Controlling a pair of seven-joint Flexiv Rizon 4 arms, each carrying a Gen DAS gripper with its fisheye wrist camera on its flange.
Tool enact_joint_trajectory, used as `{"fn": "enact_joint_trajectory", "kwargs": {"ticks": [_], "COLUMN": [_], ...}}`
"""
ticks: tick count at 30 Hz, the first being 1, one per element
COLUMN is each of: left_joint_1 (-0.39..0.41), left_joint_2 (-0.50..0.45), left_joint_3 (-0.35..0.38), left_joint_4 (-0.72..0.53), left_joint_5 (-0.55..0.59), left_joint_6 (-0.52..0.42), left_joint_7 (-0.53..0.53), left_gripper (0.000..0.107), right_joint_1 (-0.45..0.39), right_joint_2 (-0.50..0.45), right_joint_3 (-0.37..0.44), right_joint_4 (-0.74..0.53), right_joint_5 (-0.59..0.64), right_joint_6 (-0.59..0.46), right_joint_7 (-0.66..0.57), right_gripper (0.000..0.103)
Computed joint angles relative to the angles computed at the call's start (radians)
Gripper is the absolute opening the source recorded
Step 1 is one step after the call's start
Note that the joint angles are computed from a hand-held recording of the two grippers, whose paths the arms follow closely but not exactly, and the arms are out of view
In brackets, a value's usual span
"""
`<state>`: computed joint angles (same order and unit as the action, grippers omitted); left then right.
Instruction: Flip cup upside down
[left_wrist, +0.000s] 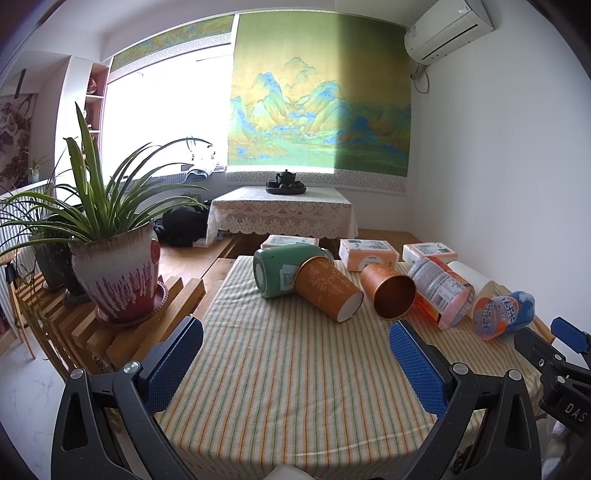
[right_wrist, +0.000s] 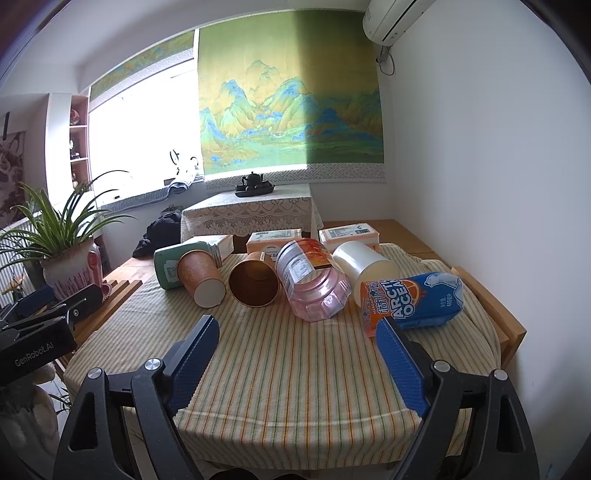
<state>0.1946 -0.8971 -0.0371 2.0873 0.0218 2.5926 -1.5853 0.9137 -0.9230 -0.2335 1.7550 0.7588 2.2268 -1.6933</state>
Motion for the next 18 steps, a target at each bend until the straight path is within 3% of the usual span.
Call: {"fn": "enact_joint_trajectory", "kwargs": {"ticks": [18], "left_joint_1": [-0.001], "left_joint_2": [0.001], "left_joint_3": [-0.002], "left_joint_4": [-0.005], "left_joint_5": [0.006], "left_joint_6": [-0.016], "left_joint_7": [0.003], "left_gripper": [0.102], "right_joint_1": [-0.004], "right_joint_2": [0.001], "right_joint_3": [0.002], "right_joint_4": [0.004], "right_joint_5": [-0.002], "right_joint_6": [-0.008], "right_joint_7": [0.009], "right_gripper": [0.085]}}
